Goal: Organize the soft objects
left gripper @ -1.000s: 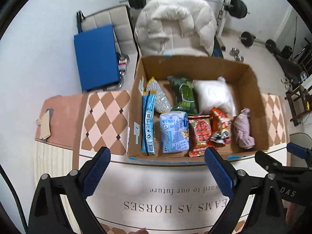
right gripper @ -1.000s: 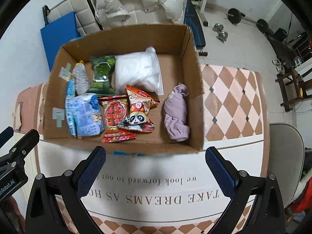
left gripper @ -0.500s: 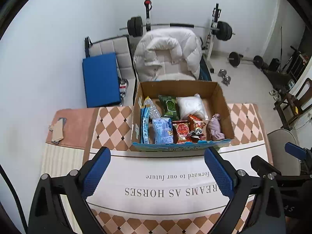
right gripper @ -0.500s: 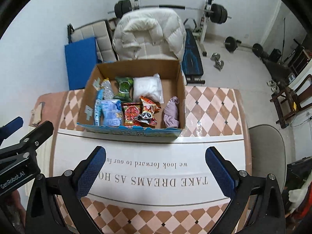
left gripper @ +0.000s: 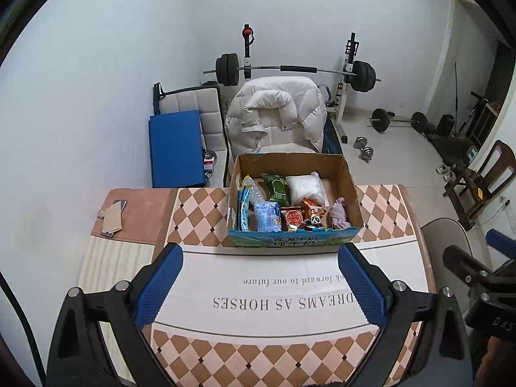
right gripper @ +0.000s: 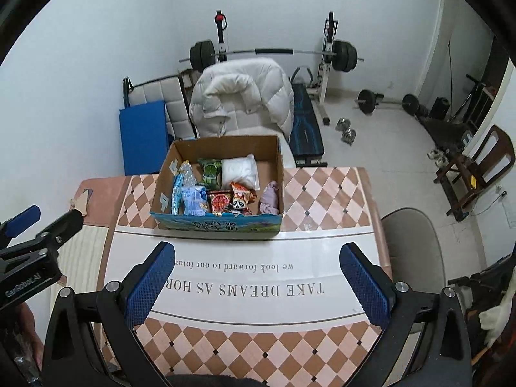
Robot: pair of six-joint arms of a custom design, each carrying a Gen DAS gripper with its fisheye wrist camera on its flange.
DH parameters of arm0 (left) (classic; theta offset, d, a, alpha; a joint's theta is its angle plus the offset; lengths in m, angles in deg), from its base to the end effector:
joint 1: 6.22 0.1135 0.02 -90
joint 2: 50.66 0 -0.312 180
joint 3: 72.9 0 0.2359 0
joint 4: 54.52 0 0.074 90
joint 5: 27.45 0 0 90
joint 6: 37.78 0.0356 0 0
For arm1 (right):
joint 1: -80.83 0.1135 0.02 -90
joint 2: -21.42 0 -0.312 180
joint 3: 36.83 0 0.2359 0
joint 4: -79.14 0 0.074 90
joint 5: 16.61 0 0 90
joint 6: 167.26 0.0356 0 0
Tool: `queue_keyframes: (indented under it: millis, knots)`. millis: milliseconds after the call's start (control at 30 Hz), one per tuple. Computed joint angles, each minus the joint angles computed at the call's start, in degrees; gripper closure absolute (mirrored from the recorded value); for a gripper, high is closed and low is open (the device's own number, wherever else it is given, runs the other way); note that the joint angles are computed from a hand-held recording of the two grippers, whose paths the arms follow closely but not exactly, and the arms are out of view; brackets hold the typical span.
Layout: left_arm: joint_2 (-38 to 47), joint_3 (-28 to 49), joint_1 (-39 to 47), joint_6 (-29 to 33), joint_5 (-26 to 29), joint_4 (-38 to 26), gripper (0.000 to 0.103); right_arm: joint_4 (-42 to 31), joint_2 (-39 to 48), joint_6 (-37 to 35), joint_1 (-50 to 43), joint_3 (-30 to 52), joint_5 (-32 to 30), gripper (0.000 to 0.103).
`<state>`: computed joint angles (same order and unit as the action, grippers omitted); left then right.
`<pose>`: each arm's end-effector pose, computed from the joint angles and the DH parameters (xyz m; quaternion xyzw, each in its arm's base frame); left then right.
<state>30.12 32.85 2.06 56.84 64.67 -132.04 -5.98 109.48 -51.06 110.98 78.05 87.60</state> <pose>0.2481 0.0348 0.4341 -0.0243 0.9466 0.0186 0.3209 0.2439 0.1316 0.4394 0.0009 0.9552 0.0231 0.2951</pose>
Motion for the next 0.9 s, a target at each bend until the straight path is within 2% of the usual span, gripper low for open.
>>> queue_keyframes:
  millis: [133, 400, 467, 600, 900]
  knots:
    - [-1.65, 0.24, -0.04, 0.34, 1.56, -2.58, 0.004, -4.44, -2.04, 1.65, 3.79, 2.93, 3.47, 0.0]
    - [-3.31, 0.29, -1.11, -0.39, 0.45, -2.56, 0.004, -9.21, -2.97, 3.67, 7.84, 6.31, 7.07, 0.0]
    - [-2.94, 0.07, -1.89, -0.91, -1.52, -1.27, 0.004, -8.84, -3.03, 3.71, 7.6, 6.46, 7.41, 0.0]
    - [-2.46, -0.83, -1.92, -1.25, -1.69, 1.65, 0.0, -7.95, -1.98, 3.24, 6.85, 6.78, 8.43, 0.0]
    - [0.36, -2.09, -2.45, -1.79, -4.42, 6.25, 0.0, -1.14, 0.26, -0.15, 2.01, 4.71, 6.19, 0.0]
